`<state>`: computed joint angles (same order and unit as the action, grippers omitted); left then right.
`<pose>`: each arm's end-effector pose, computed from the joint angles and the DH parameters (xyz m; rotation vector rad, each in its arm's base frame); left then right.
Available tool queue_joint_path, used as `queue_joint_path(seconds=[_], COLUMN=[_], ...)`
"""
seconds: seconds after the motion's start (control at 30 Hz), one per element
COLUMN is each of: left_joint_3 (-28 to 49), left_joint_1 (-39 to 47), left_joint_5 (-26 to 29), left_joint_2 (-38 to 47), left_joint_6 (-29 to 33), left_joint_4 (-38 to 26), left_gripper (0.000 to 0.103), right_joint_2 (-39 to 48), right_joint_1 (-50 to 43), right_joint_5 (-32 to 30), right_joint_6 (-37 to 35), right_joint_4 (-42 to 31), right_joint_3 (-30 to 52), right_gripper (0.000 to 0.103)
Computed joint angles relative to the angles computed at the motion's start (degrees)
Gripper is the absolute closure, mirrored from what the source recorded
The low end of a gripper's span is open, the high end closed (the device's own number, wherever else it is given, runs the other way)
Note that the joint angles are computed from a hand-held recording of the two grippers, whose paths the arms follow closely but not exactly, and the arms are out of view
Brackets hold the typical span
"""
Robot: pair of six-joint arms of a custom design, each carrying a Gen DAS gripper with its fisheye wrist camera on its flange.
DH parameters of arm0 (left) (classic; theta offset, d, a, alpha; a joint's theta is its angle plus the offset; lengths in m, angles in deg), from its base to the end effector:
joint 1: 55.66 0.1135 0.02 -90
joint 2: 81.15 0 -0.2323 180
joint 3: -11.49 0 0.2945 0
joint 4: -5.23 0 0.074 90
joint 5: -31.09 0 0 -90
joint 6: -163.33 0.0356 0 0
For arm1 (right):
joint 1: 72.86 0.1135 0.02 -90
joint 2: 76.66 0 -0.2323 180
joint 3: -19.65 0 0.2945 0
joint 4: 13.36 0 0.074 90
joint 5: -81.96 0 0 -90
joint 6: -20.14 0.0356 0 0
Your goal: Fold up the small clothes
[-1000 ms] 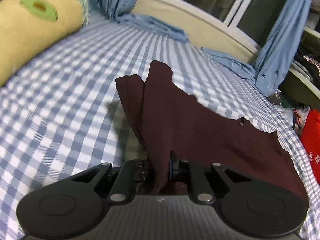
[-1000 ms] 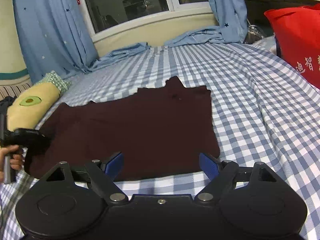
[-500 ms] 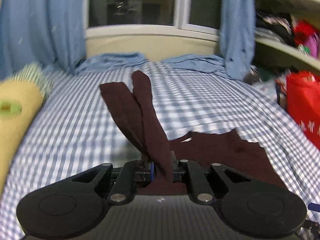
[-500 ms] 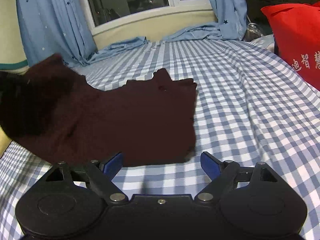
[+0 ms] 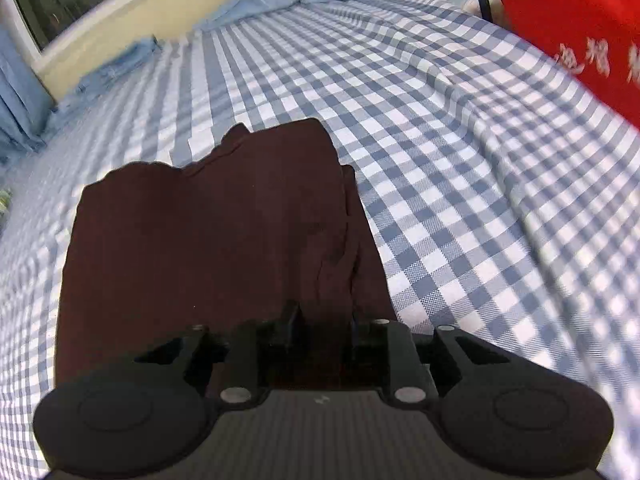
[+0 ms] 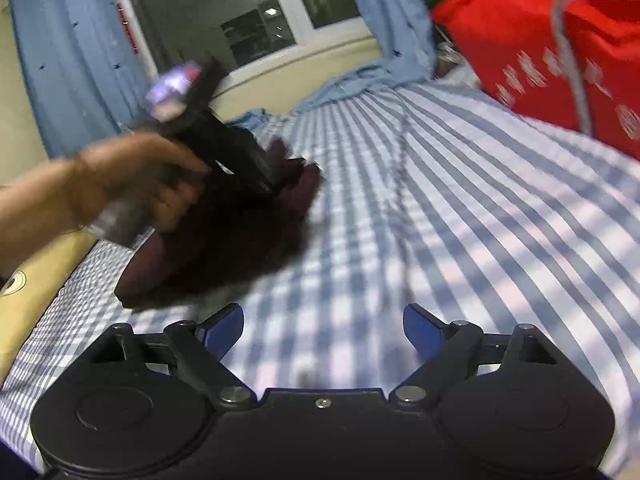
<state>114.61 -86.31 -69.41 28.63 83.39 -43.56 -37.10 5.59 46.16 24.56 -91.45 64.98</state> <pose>0.3930 -0.2253 0.2082 0.8077 2.3838 0.0876 0.0609 0.1536 0.2007 0.4719 2.1224 0.2675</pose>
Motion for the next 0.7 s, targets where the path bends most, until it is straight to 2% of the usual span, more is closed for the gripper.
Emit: queue_joint_path(seconds=[0.07,0.1,0.13,0.17,0.23,0.27,0.3,0.37,0.43,0.5,0.6,0.7], left_joint_3=[-5.99,-7.42,-7.94,-8.63,-10.85,-11.40,-10.58,-7.83,-5.52,-6.27,-11.47,-21.28], left_joint_1=[-1.17,-0.89,0.14,1.32,3.20,4.27,5.18,8.55,13.17,18.66,26.59,32.48], left_joint_5=[-1.91,-0.10,3.36,8.78,16.44,20.21,22.59,28.20,33.80,36.10,36.16,31.93], left_joint_2=[-3.85,-5.92,-8.02,-11.26,-18.00,-21.28,-23.73,-27.09,-29.13,-31.74,-34.25,-36.04], left_joint_6=[1.96,2.69,3.42,3.55,2.85,3.01,2.90,3.13,5.91,10.09,17.13,23.82], left_joint_4=[5.91,6.69,6.58,6.06,7.66,8.22,7.16,3.52,-1.21,-4.09,-5.09,-0.22], left_gripper=[0.078,0.077,0.062,0.042,0.024,0.010,0.005,0.003,0.001,0.001,0.001,0.001], right_joint_2=[1.86,2.46,2.53,2.22,1.45,0.87,0.76,1.06,1.33,0.07,-0.99,3.43], right_joint_1=[5.01,7.09,8.33,8.99,8.86,7.87,7.96,6.19,4.56,1.49,-6.71,-16.09], right_joint_5=[0.24,-0.20,-0.78,-1.26,-1.98,-2.26,-2.18,-1.38,0.09,0.15,-4.72,-12.00], right_joint_6=[9.29,12.87,15.09,16.38,16.55,14.87,14.71,10.58,4.88,-4.41,-22.83,-36.85], right_joint_4=[-7.86,-11.15,-13.30,-14.73,-15.37,-14.68,-14.70,-12.28,-8.53,-2.04,12.20,26.59], right_joint_3=[0.93,1.20,1.19,1.01,0.40,0.36,0.37,1.38,2.79,3.32,3.37,4.93], right_gripper=[0.015,0.015,0.014,0.014,0.014,0.014,0.014,0.014,0.014,0.014,0.014,0.023])
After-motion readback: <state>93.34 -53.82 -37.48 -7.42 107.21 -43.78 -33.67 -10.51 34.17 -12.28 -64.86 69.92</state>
